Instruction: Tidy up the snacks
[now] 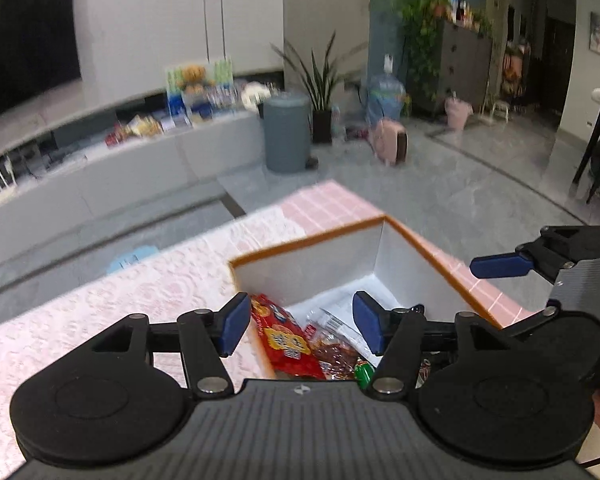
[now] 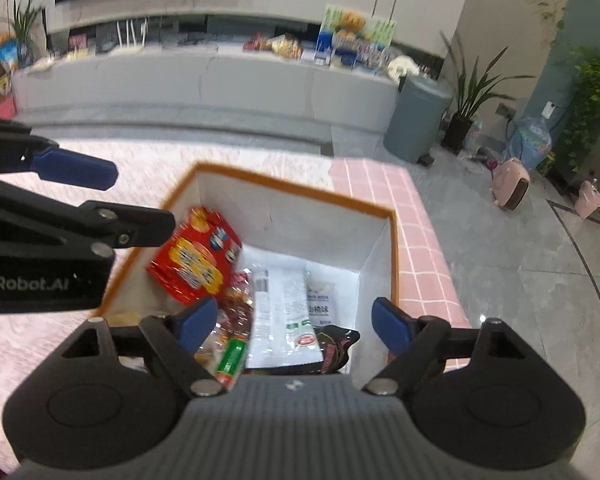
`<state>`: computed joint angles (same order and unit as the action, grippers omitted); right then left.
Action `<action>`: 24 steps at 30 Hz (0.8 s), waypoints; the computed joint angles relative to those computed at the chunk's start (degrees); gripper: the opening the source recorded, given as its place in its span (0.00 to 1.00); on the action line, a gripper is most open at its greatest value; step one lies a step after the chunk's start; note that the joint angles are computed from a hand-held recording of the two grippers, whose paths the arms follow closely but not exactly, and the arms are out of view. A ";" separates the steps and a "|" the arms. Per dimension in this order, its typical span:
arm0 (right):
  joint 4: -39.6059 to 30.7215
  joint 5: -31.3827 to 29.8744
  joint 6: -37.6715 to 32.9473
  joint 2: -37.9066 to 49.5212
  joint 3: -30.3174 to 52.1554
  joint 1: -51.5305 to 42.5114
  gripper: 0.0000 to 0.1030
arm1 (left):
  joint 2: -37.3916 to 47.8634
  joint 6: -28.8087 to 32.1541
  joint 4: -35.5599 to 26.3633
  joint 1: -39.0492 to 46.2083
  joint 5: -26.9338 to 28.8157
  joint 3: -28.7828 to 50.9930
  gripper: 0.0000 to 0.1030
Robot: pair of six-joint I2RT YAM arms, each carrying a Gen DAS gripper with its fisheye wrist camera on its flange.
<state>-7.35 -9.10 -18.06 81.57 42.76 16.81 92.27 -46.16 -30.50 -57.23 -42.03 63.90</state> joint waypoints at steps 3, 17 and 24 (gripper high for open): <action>-1.19 -1.89 2.04 -8.80 -4.68 -0.02 0.81 | -4.84 -0.67 2.85 -4.79 -4.10 -4.28 0.71; -12.55 7.36 13.41 -53.62 -21.92 11.71 0.97 | -1.12 -39.95 -30.88 -25.26 -27.67 1.79 0.82; -21.12 31.39 21.30 -69.58 -26.98 35.33 0.97 | 11.04 -65.71 -58.02 -30.80 -28.74 9.50 0.93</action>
